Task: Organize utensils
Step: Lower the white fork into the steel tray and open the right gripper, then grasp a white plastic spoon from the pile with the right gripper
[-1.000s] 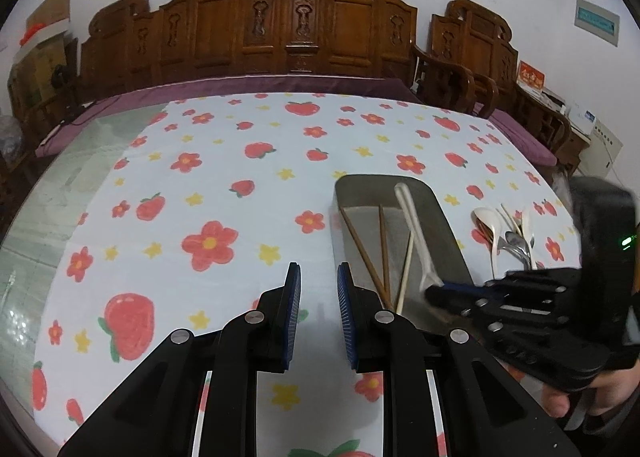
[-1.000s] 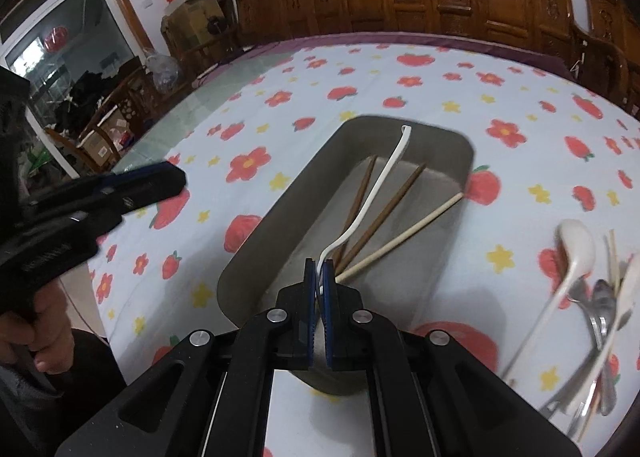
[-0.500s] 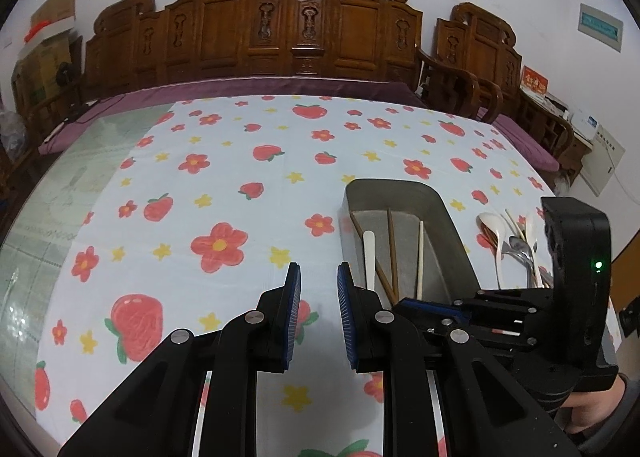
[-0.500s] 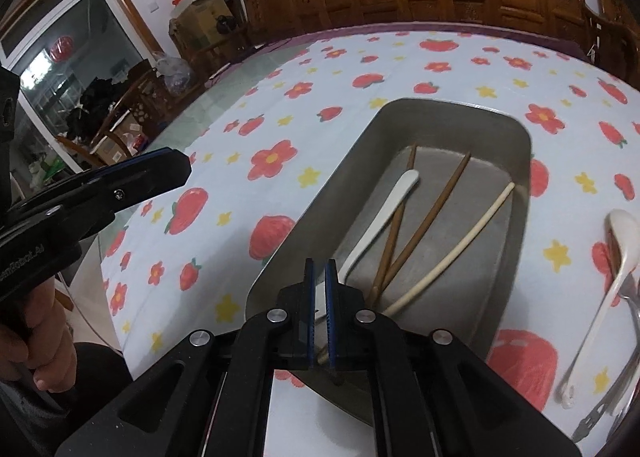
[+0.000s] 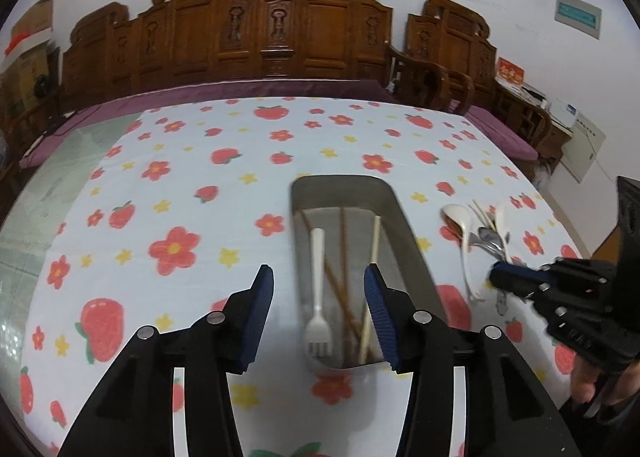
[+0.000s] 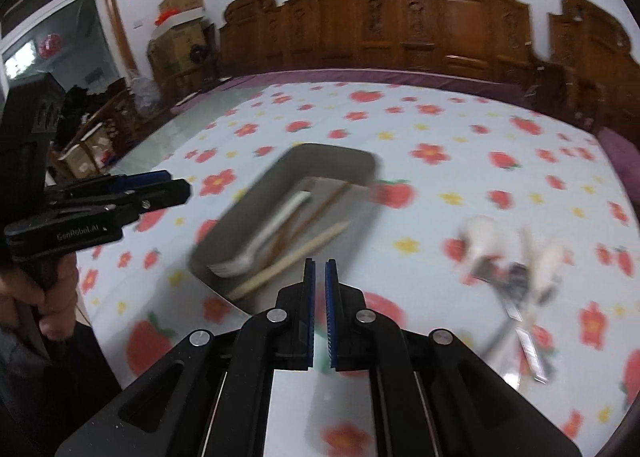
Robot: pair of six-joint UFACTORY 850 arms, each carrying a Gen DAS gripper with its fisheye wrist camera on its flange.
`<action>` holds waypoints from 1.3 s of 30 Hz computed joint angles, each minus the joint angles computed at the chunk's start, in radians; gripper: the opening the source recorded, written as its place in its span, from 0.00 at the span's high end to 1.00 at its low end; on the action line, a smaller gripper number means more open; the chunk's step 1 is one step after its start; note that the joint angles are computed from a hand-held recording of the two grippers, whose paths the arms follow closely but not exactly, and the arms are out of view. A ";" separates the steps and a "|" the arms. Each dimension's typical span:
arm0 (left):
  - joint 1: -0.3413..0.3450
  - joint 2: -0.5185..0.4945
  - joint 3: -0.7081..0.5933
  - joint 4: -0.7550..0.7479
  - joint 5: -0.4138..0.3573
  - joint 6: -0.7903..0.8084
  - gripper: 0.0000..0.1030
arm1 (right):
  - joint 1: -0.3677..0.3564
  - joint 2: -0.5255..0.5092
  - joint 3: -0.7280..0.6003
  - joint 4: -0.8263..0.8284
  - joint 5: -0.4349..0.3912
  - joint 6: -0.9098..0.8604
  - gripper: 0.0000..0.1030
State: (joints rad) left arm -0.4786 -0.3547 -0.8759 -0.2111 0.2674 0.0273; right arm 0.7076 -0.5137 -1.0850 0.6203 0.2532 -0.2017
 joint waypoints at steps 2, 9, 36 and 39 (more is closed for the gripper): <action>-0.016 -0.006 -0.003 0.004 0.005 -0.003 0.47 | -0.002 0.035 0.052 0.150 0.035 -0.151 0.88; -0.069 -0.026 -0.013 -0.001 0.019 0.005 0.37 | -0.047 0.093 0.184 0.342 0.126 -0.298 0.79; -0.190 -0.057 -0.014 -0.102 0.105 0.108 0.21 | -0.174 -0.036 0.143 -0.159 0.042 0.363 0.75; -0.200 -0.061 -0.016 -0.141 0.110 0.145 0.21 | -0.172 -0.036 0.140 -0.126 0.035 0.336 0.79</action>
State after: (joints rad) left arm -0.6786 -0.4154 -0.8921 -0.3517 0.3778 0.1719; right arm 0.5359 -0.5498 -0.9450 0.4942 0.2882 0.1340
